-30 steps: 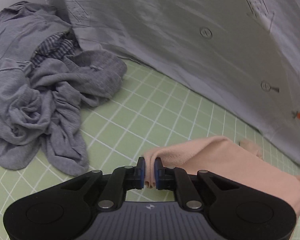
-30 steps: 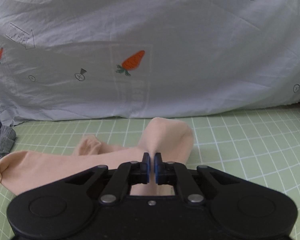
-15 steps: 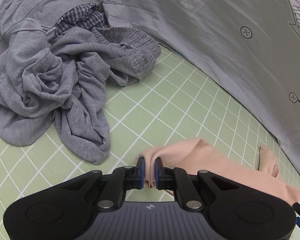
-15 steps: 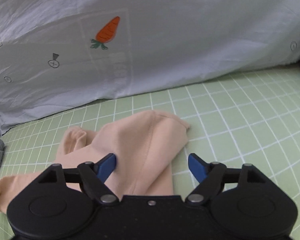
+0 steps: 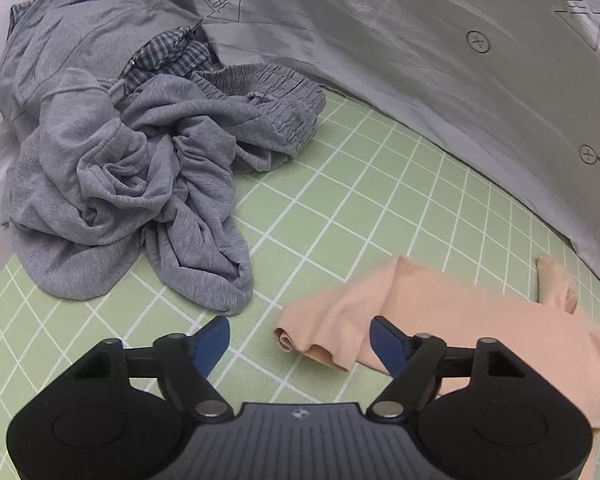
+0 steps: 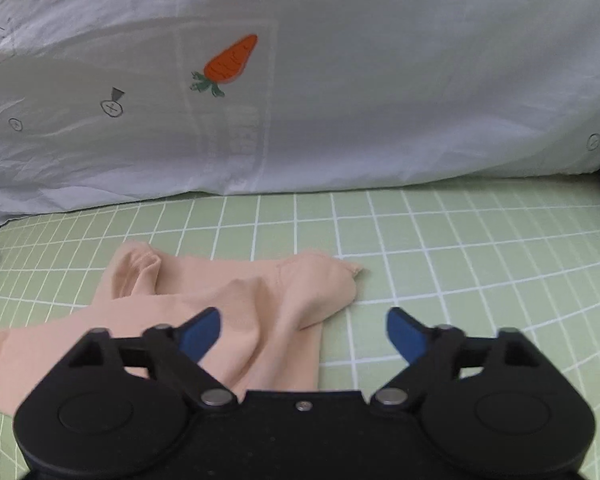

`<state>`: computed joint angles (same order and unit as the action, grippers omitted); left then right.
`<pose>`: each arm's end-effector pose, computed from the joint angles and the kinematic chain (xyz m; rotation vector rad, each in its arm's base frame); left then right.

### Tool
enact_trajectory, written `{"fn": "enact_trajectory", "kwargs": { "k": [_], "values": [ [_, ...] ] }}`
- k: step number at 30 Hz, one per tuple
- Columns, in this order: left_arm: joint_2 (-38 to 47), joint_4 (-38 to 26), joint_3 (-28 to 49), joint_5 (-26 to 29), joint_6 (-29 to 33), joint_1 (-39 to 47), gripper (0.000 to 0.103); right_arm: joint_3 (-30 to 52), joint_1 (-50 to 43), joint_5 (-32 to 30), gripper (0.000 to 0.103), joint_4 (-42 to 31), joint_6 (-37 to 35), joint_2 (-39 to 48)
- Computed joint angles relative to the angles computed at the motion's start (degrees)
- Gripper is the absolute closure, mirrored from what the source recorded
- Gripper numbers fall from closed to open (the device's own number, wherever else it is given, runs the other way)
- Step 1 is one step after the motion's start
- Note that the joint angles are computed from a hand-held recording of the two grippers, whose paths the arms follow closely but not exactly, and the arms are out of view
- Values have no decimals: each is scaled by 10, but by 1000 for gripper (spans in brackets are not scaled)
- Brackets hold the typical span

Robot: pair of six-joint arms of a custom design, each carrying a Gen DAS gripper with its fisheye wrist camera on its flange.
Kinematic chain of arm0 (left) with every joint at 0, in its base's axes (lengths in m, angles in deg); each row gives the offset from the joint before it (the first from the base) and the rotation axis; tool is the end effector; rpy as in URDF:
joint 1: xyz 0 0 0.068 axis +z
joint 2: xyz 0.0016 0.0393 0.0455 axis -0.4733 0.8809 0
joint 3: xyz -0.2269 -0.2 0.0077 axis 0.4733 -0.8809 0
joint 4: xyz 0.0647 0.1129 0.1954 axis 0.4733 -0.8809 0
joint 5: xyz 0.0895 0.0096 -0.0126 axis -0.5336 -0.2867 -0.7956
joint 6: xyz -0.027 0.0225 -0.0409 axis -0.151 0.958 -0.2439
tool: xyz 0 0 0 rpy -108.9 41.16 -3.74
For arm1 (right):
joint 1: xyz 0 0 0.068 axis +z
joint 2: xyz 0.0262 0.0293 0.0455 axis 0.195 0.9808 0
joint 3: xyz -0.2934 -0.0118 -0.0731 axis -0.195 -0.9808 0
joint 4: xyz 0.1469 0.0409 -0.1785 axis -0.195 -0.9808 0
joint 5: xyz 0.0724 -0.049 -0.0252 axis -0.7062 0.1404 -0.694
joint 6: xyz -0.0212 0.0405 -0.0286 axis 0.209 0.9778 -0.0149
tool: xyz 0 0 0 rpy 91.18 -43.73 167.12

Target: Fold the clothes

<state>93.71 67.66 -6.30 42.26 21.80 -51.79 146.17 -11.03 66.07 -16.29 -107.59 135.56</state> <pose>0.2414 -0.0894 0.1644 -0.9149 2.4363 0.0989 0.3804 -0.1410 0.1313 -0.1168 2.3829 0.1496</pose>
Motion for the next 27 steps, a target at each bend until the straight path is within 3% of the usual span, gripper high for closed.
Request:
{"fn": "enact_trajectory", "kwargs": {
  "k": [5,9,16,22,26,27],
  "values": [
    [-42,-89,5,-31,-77,-107,13,-167,-74,-82,0,4,-42,-131],
    [-50,-120,8,-20,-155,-216,13,-270,-128,-73,0,-24,-115,-208],
    [-49,-159,17,-24,-193,-386,13,-394,-209,-70,1,-82,-237,-304],
    [-76,-188,-8,-30,-222,-455,13,-465,-275,-81,26,-101,-329,-346],
    [-101,-207,-30,-33,-245,-495,13,-499,-309,-84,49,-105,-374,-349],
    [-107,-212,-36,-34,-251,-501,13,-505,-316,-84,60,-104,-382,-347]
  ]
}}
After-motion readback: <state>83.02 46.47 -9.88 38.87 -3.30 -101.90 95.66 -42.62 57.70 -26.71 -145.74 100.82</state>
